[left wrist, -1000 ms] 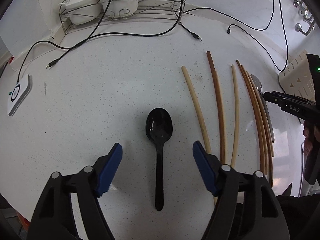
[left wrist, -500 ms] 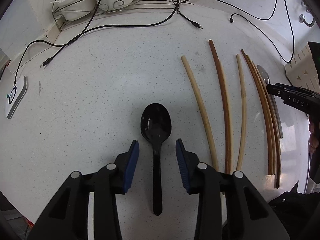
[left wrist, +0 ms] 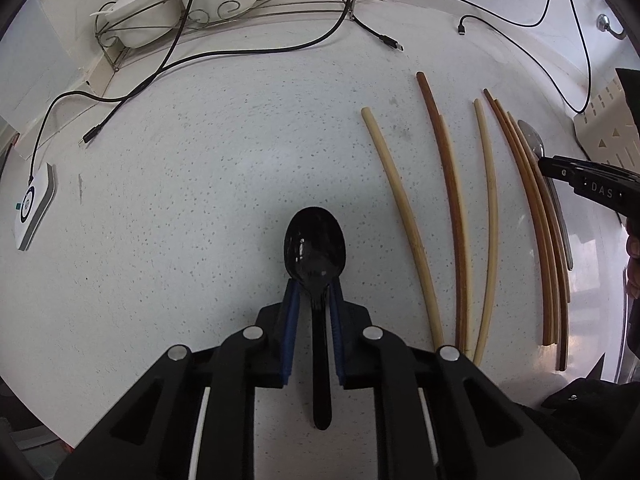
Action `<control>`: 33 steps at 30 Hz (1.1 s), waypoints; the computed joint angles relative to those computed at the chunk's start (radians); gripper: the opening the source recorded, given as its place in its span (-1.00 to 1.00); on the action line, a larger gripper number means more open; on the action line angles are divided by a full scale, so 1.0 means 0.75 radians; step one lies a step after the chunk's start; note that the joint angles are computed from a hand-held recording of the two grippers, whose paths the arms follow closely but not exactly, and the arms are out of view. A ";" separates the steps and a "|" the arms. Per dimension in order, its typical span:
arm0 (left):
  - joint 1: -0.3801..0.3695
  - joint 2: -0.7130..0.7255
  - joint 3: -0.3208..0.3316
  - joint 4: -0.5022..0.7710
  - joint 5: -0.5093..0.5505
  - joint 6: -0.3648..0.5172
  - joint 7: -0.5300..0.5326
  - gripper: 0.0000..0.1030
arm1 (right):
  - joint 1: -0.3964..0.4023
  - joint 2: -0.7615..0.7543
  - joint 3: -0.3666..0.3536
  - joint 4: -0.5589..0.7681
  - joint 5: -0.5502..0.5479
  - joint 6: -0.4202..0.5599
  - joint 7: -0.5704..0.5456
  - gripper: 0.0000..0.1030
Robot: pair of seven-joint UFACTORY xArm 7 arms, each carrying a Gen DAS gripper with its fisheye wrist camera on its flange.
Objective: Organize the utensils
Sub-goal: 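Close the left tool on the black spoon while the right tool grasps the grey spoon, then lift the grey spoon with the right tool over the beige utensil holder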
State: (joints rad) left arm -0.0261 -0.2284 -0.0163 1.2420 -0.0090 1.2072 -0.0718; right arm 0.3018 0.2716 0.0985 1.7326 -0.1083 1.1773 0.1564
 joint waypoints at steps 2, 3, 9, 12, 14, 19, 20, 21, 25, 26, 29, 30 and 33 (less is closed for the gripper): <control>-0.005 0.009 -0.011 0.011 0.023 0.011 0.002 -0.80 | 0.000 0.005 0.001 0.010 0.004 0.008 -0.002 -0.55; -0.007 0.013 -0.008 0.015 0.018 0.011 0.010 -0.80 | 0.002 0.012 0.001 0.021 0.004 0.017 0.001 -0.60; 0.001 0.025 0.019 0.034 -0.056 0.029 0.045 -0.82 | -0.009 0.038 0.000 0.073 0.040 0.070 -0.031 -0.78; 0.007 0.017 0.026 0.029 -0.081 0.021 0.052 -0.82 | -0.015 0.028 -0.004 0.060 0.055 0.050 -0.017 -0.79; 0.015 -0.002 0.041 0.020 -0.118 0.017 0.057 -0.82 | -0.013 0.014 -0.009 0.049 0.044 0.028 0.012 -0.79; 0.031 0.001 0.053 0.043 -0.152 0.001 0.056 -0.82 | -0.013 -0.021 -0.010 0.050 0.016 -0.006 0.040 -0.79; 0.035 0.001 0.054 0.048 -0.153 -0.001 0.054 -0.82 | -0.014 -0.030 -0.009 0.046 0.013 -0.010 0.041 -0.79; 0.038 0.005 0.055 0.055 -0.153 -0.002 0.054 -0.82 | -0.015 -0.035 -0.008 0.045 0.010 -0.014 0.041 -0.79; 0.043 -0.043 0.054 0.030 -0.159 -0.008 0.048 -0.82 | -0.011 -0.059 -0.010 0.033 -0.023 -0.037 0.069 -0.79; 0.042 -0.045 0.052 0.037 -0.156 -0.009 0.042 -0.82 | -0.013 -0.069 -0.010 0.022 -0.024 -0.052 0.076 -0.79; 0.039 -0.054 0.059 0.059 -0.181 -0.020 0.049 -0.82 | -0.021 -0.093 -0.008 0.004 -0.018 -0.084 0.090 -0.79; 0.034 -0.042 0.052 0.078 -0.183 -0.037 0.042 -0.82 | -0.024 -0.104 -0.008 -0.005 -0.016 -0.097 0.094 -0.79; 0.027 -0.058 0.048 0.092 -0.191 -0.099 0.039 -0.82 | -0.036 -0.158 -0.006 -0.058 -0.021 -0.193 0.093 -0.79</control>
